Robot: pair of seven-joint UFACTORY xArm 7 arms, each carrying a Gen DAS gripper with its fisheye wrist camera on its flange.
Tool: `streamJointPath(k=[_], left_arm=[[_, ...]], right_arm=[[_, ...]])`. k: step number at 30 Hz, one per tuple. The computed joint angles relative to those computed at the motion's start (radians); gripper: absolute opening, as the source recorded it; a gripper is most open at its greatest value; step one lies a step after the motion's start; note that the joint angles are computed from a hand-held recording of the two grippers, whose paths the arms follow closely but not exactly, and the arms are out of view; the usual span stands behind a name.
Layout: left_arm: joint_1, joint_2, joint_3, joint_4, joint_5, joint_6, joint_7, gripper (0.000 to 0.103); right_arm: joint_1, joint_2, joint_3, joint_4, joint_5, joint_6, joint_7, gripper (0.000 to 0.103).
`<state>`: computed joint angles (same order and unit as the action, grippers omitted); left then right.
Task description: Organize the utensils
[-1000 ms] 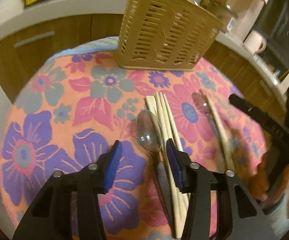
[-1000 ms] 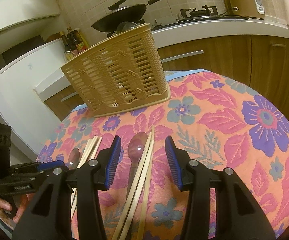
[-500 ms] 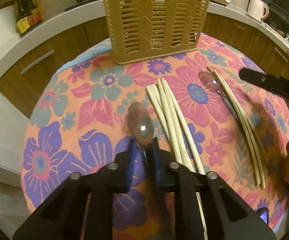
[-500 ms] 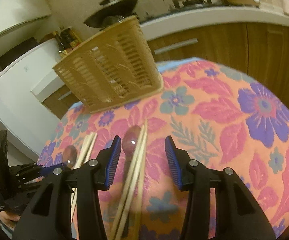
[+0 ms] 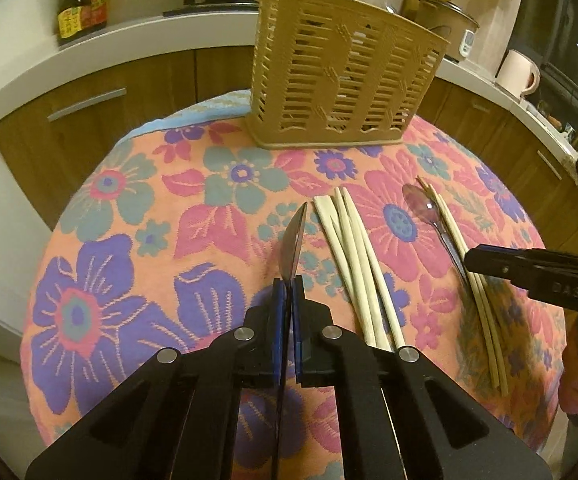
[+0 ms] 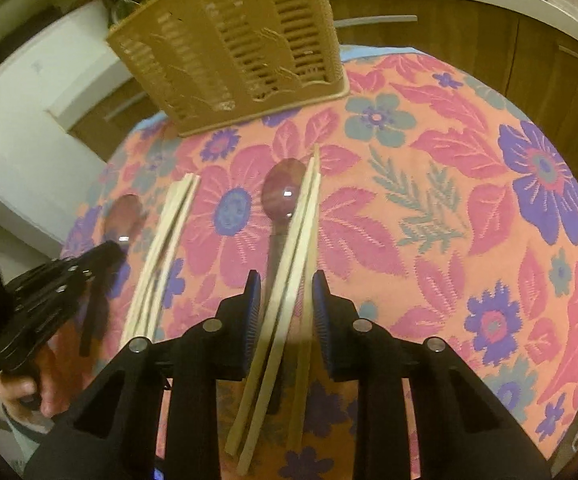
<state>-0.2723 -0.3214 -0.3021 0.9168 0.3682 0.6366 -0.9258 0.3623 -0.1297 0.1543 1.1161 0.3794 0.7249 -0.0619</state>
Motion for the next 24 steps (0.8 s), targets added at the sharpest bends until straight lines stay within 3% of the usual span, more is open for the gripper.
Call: streamJointPath(k=[7, 15, 24], left_arm=[[0.009, -0.024, 0.007, -0.03, -0.009, -0.03, -0.006, 0.002], [0.015, -0.029, 0.004, -0.039, -0.024, -0.054, 0.003, 0.002], [0.012, -0.018, 0.013, -0.041, -0.047, -0.063, 0.017, 0.002]], right_arm=[[0.002, 0.017, 0.017, 0.015, -0.079, -0.017, 0.051, 0.004], [-0.006, -0.021, -0.03, -0.003, 0.06, 0.008, -0.043, 0.003], [-0.058, -0.016, -0.046, -0.015, 0.059, 0.051, -0.035, 0.003]])
